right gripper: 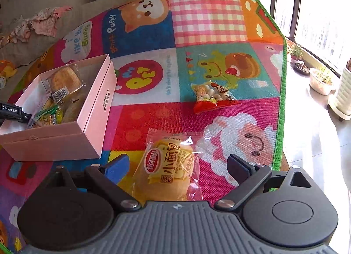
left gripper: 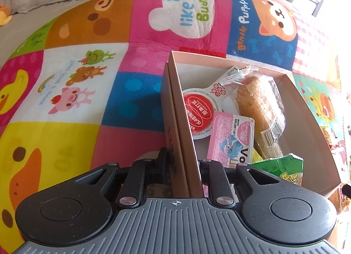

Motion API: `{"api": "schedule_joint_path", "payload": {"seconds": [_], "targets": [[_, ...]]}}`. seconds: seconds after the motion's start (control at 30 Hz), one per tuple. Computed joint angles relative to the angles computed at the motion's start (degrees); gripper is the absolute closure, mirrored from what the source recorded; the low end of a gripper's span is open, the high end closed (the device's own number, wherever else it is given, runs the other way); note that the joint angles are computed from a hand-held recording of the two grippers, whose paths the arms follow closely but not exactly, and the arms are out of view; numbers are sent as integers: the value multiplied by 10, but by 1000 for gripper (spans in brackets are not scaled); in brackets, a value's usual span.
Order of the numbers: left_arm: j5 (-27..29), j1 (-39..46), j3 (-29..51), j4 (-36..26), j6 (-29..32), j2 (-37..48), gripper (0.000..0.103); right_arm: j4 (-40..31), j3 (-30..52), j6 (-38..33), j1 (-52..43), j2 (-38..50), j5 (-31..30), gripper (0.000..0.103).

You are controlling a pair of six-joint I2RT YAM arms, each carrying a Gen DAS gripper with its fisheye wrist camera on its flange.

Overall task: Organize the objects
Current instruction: 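Move the right gripper to the small red egg-snack packet and grasp it, then carry the red egg-snack packet toward the pink box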

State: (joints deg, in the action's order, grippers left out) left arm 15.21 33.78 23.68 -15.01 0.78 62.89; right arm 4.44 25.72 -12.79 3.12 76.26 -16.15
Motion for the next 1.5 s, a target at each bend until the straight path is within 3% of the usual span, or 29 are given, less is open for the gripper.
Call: {"api": "schedule_joint_path", "payload": {"seconds": [0.13, 0.33, 0.4, 0.5, 0.6, 0.8, 1.03, 1.27, 1.5], "targets": [[-1, -1, 1, -1, -1, 0, 82, 3, 120, 2, 5, 125, 29, 6], [-3, -3, 2, -3, -4, 0, 82, -55, 310, 43, 27, 301, 63, 6], [-3, -3, 3, -3, -5, 2, 82, -78, 355, 58, 31, 343, 70, 6], [-3, -3, 3, -2, -5, 1, 82, -82, 372, 65, 32, 369, 81, 16], [-4, -4, 2, -2, -5, 1, 82, -74, 342, 41, 30, 339, 83, 46], [-2, -2, -2, 3, -6, -2, 82, -97, 241, 21, -11, 204, 21, 46], [4, 1, -4, 5, -8, -2, 82, -217, 120, -78, -40, -13, -42, 46], [8, 5, -10, 11, -8, -8, 82, -370, 66, -110, 22, -148, -79, 46], [10, 5, -16, 14, -9, -13, 82, -409, 59, -70, 125, -269, -83, 46]]}}
